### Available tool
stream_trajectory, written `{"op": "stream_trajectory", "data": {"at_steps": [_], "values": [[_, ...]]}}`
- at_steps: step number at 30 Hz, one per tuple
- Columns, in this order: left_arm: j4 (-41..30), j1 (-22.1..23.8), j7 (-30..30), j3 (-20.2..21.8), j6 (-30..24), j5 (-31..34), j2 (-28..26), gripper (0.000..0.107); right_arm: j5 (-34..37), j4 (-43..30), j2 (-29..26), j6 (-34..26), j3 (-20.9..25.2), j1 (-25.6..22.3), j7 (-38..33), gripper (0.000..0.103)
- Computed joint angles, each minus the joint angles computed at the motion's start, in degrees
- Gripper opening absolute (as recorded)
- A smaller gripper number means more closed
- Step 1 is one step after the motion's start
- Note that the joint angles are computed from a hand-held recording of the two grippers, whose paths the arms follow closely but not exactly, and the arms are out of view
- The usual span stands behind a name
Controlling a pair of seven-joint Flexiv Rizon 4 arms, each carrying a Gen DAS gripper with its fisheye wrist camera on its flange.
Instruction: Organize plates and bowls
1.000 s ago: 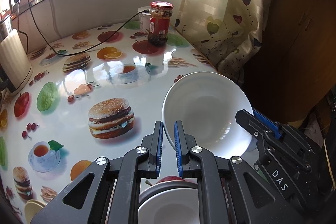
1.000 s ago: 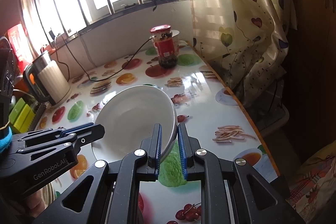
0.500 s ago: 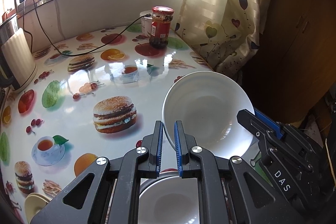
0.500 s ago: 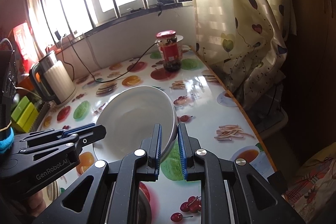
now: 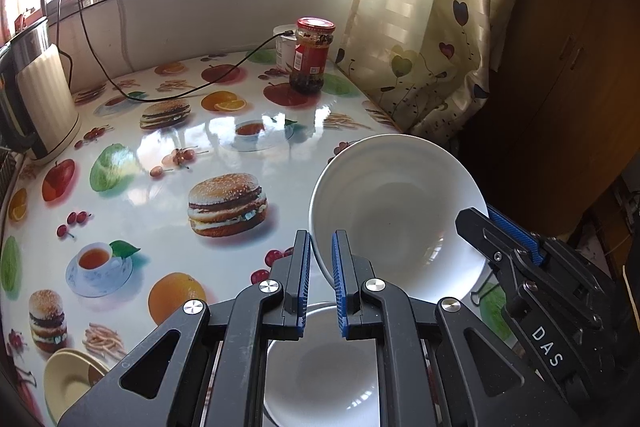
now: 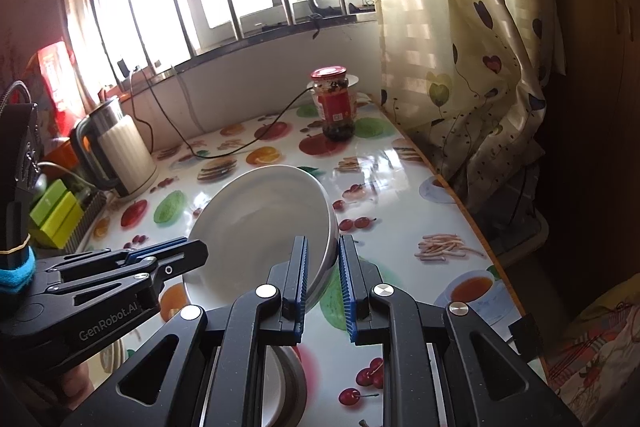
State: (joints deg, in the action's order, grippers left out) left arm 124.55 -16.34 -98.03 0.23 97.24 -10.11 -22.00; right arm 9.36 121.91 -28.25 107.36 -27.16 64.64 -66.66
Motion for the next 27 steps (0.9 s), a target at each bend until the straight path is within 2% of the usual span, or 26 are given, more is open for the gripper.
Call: {"op": "stream_trajectory", "data": {"at_steps": [6,10,13,15,27], "values": [[3.7,2.2,-0.6,-2.4,2.5,0.0,2.0,0.011,1.4,2.0,1.2,0.9,-1.1,2.7,-0.8,0.016],[5.2,0.1,-1.3,-0.5,3.8,-0.3,2.8,0.011,2.5,3.1,1.8,1.2,-2.1,4.7,-1.7,0.016],[6.7,0.9,-1.7,-1.4,4.7,-0.4,3.6,0.011,3.5,3.9,2.3,1.8,-2.5,5.9,-2.3,0.016],[7.2,-0.5,-1.8,-0.1,5.0,-0.6,3.9,0.011,4.1,4.3,2.5,1.9,-2.6,6.6,-2.8,0.016],[10.8,0.0,-3.1,-1.1,7.4,-1.3,5.3,0.011,6.4,6.0,3.5,2.7,-0.8,7.2,-4.5,0.016]]}}
